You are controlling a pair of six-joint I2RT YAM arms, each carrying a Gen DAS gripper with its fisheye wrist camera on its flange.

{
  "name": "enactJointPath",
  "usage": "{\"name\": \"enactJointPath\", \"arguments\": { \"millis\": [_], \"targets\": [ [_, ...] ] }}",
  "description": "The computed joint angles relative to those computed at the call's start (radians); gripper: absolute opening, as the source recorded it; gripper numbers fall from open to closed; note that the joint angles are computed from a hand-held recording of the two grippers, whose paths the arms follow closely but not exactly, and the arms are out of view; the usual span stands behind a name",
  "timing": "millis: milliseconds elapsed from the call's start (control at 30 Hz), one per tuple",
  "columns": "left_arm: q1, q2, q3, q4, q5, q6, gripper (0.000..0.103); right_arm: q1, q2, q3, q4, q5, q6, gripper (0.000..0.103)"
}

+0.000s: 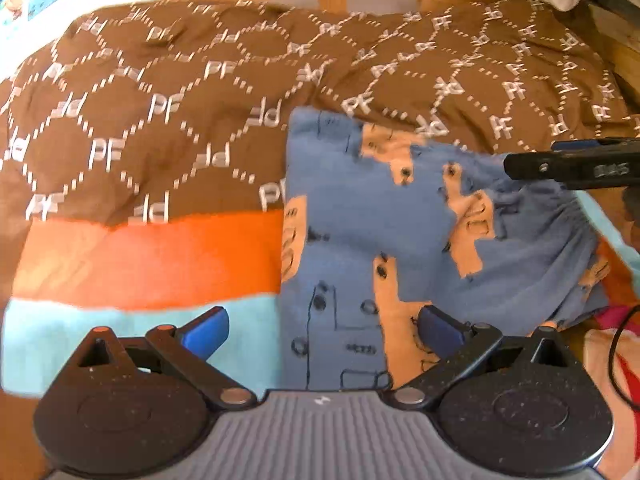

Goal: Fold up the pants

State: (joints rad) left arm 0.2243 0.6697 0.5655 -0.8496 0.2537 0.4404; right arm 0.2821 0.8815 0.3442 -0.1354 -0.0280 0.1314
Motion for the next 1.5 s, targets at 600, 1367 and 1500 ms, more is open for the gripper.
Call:
{"name": "enactJointPath", "arguments": {
  "millis": [600, 1367, 1500],
  "targets": [
    [0.189, 0.185, 0.010, -0.009, 0.240, 0.097, 0.103, -0.322, 0.175, -0.054, 0.180, -0.589, 0.110, 0.102],
    [0.354, 0.190, -0.050, -0.009, 0.409, 0.254, 0.103, -0.256, 0.135, -0.119, 0.287, -0.448, 0.238, 0.077],
    [0.395, 0.237, -0.027, -0.042, 0.448, 0.302, 0.103, -0.243, 0.123, -0.129, 0.294, -0.430, 0.240, 0.077]
  ]
}}
